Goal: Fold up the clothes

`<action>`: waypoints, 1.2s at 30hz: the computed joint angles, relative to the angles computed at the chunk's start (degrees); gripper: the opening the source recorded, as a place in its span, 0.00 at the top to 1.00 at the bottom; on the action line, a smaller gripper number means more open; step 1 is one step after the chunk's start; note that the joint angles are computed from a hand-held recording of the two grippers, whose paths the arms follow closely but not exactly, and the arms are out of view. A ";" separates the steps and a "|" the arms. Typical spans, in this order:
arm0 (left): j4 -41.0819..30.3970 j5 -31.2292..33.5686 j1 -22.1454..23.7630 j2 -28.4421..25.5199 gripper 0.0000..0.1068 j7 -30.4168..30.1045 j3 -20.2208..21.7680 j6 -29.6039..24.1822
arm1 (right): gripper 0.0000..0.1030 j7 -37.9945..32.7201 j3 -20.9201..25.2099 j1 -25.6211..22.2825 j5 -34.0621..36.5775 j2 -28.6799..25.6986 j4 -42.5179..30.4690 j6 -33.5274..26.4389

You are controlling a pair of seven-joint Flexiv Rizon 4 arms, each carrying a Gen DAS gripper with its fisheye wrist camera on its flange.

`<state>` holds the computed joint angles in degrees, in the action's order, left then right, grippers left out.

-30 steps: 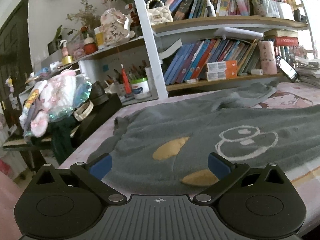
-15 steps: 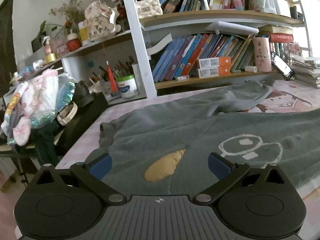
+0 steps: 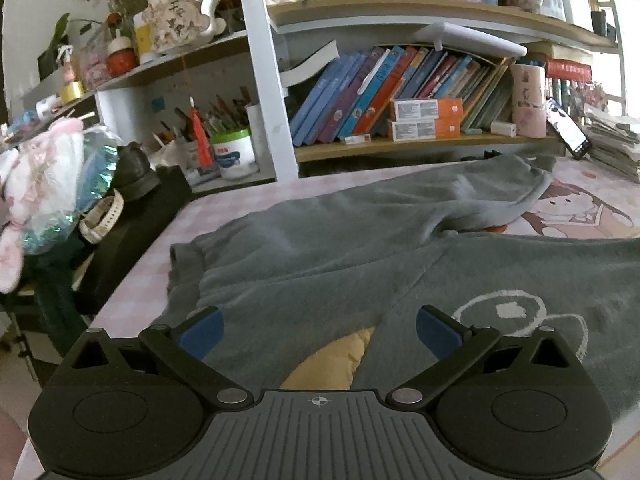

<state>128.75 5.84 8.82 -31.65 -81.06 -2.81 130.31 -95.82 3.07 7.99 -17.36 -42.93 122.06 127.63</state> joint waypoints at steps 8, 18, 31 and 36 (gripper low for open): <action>-5.94 12.48 13.84 -1.14 0.04 -9.60 -11.62 -8.87 | 0.00 4.55 2.53 -5.29 -7.12 -2.63 -6.98 -4.39; -16.13 3.17 10.07 -3.65 0.04 0.34 -9.15 -19.47 | 0.00 7.70 4.74 -7.85 -14.86 -9.34 -22.73 -14.92; -25.65 -5.52 17.73 -10.58 0.04 10.18 -21.92 -29.40 | 0.00 1.75 15.51 -11.78 -14.80 -19.07 -44.06 -31.51; -27.66 -4.85 18.04 -13.57 0.04 13.93 -23.52 -25.74 | 0.00 -3.59 18.90 -11.84 -13.63 -21.88 -49.72 -36.11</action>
